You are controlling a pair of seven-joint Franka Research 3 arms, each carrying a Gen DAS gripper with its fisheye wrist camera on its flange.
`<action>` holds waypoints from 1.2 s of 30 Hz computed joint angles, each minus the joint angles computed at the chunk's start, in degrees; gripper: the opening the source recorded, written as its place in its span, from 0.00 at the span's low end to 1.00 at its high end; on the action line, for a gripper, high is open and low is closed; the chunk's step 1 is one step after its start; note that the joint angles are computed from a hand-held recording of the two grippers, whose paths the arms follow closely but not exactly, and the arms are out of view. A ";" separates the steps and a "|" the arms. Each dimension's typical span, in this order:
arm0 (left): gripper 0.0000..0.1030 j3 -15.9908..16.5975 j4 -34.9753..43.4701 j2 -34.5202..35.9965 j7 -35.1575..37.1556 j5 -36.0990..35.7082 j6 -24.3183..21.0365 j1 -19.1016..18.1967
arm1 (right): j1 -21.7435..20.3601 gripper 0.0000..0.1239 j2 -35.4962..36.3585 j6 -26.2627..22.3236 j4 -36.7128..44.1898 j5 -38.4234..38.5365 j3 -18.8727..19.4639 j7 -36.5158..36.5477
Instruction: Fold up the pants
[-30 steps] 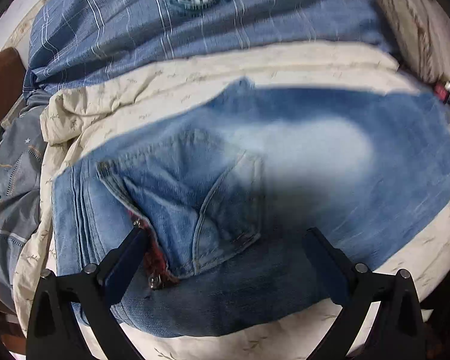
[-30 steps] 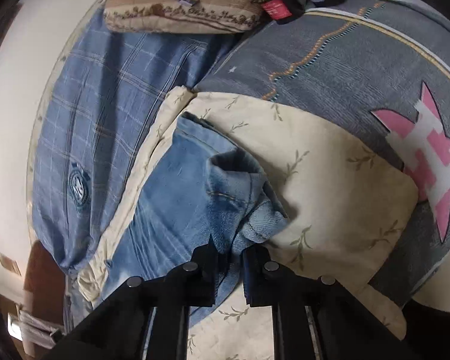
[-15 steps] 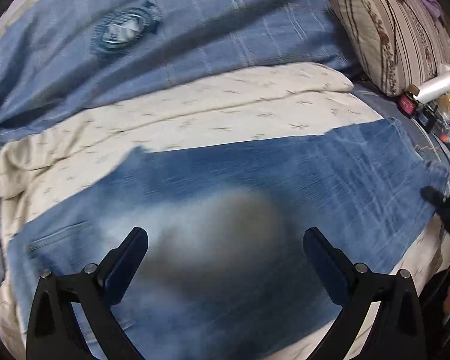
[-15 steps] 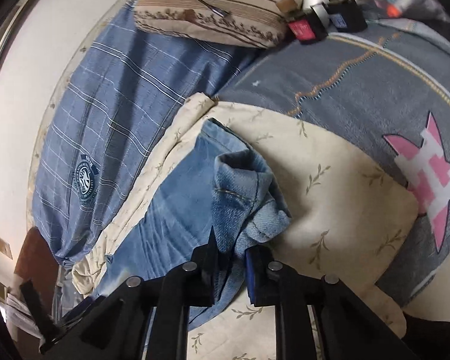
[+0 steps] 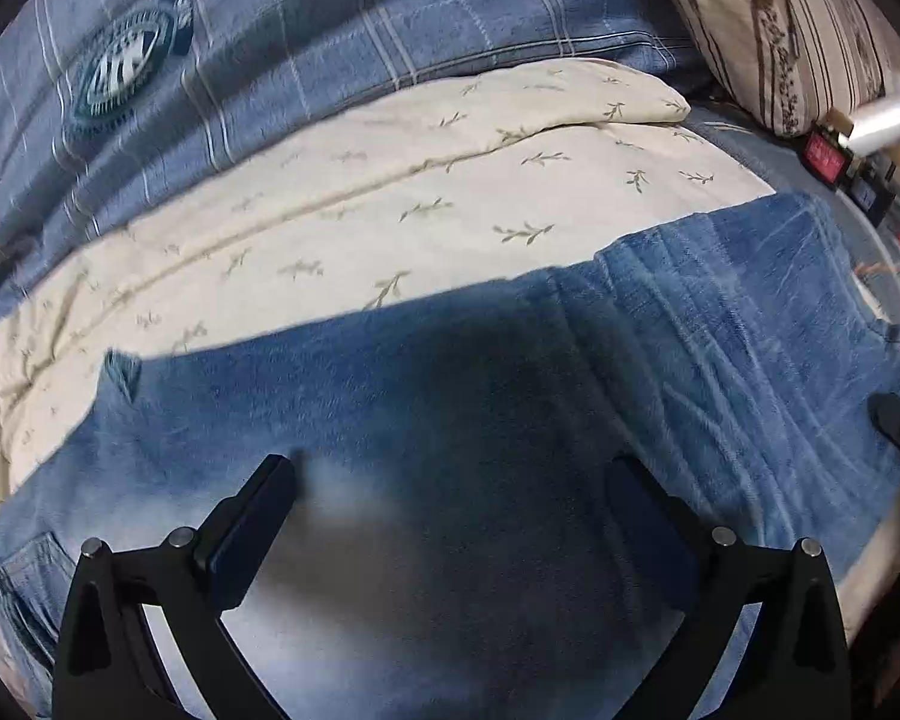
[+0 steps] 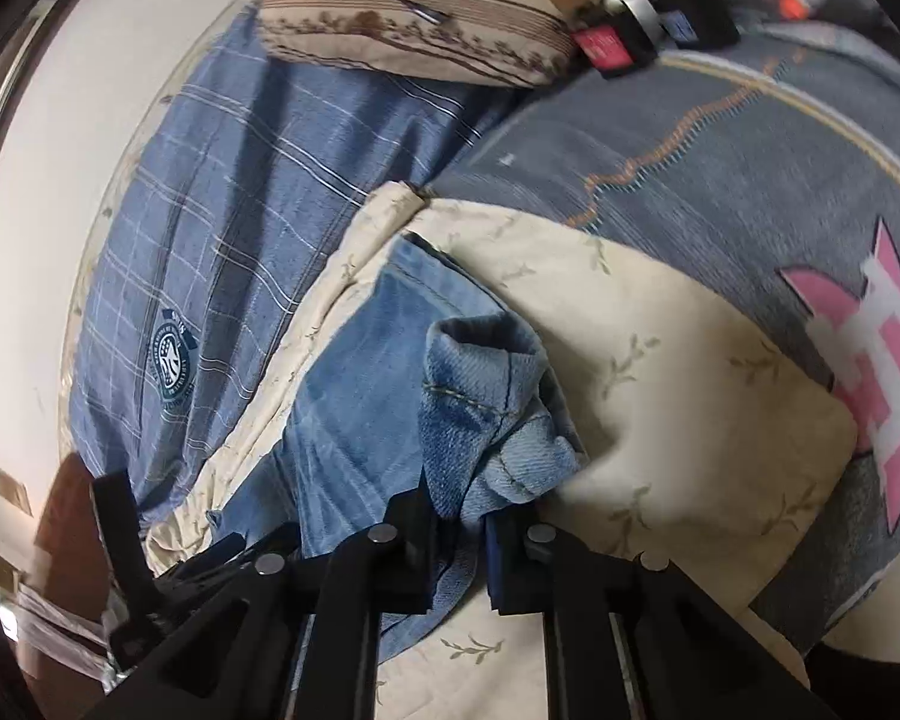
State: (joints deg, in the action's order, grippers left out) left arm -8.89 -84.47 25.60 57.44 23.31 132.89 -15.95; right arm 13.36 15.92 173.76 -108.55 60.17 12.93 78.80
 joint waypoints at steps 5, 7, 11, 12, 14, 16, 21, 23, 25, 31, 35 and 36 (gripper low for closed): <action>1.00 0.95 -12.26 -9.89 -5.26 1.14 5.16 2.06 | 4.40 0.09 -2.11 6.63 -1.92 -10.27 -2.04 3.02; 1.00 1.17 -16.65 -13.65 -7.39 2.65 4.71 2.85 | 9.16 0.09 -2.84 8.11 -2.91 -18.92 -6.58 8.66; 1.00 0.88 -25.86 -21.15 -11.62 2.66 6.61 5.54 | 19.71 0.09 -3.47 8.01 -2.72 -34.67 -16.37 18.53; 1.00 0.86 -28.05 -23.03 -12.53 2.73 7.80 6.28 | 23.77 0.09 -3.22 7.38 -2.17 -39.42 -20.45 22.00; 1.00 0.69 -31.45 -26.26 -14.02 3.28 9.75 7.55 | 27.62 0.09 -2.62 5.38 -0.23 -45.61 -23.68 25.49; 1.00 0.46 -33.78 -28.86 -15.50 4.61 10.54 8.71 | 28.43 0.09 -2.01 4.21 1.42 -48.97 -23.30 26.86; 1.00 0.23 -37.32 -33.01 -17.94 6.92 12.98 11.22 | 25.17 0.09 0.88 -0.44 6.03 -51.87 -16.16 25.78; 1.00 0.09 -38.32 -34.04 -19.13 8.13 13.96 12.30 | 24.94 0.10 2.56 -2.63 7.85 -54.15 -14.48 26.51; 1.00 -0.13 -38.96 -34.87 -19.84 8.93 13.90 13.02 | 22.06 0.13 5.28 -7.56 11.33 -52.91 -9.73 24.12; 1.00 -0.27 -39.97 -35.16 -18.61 7.37 13.97 13.52 | 21.36 0.52 8.24 -13.86 14.12 -56.27 -6.34 18.00; 1.00 -0.51 -39.58 -34.69 -17.66 5.98 14.67 13.17 | 8.05 0.59 4.44 -14.60 10.38 -34.82 8.40 -7.88; 1.00 -0.70 -39.25 -34.43 -17.70 6.04 14.71 13.07 | 7.66 0.59 3.67 -13.29 9.58 -33.17 8.55 -9.53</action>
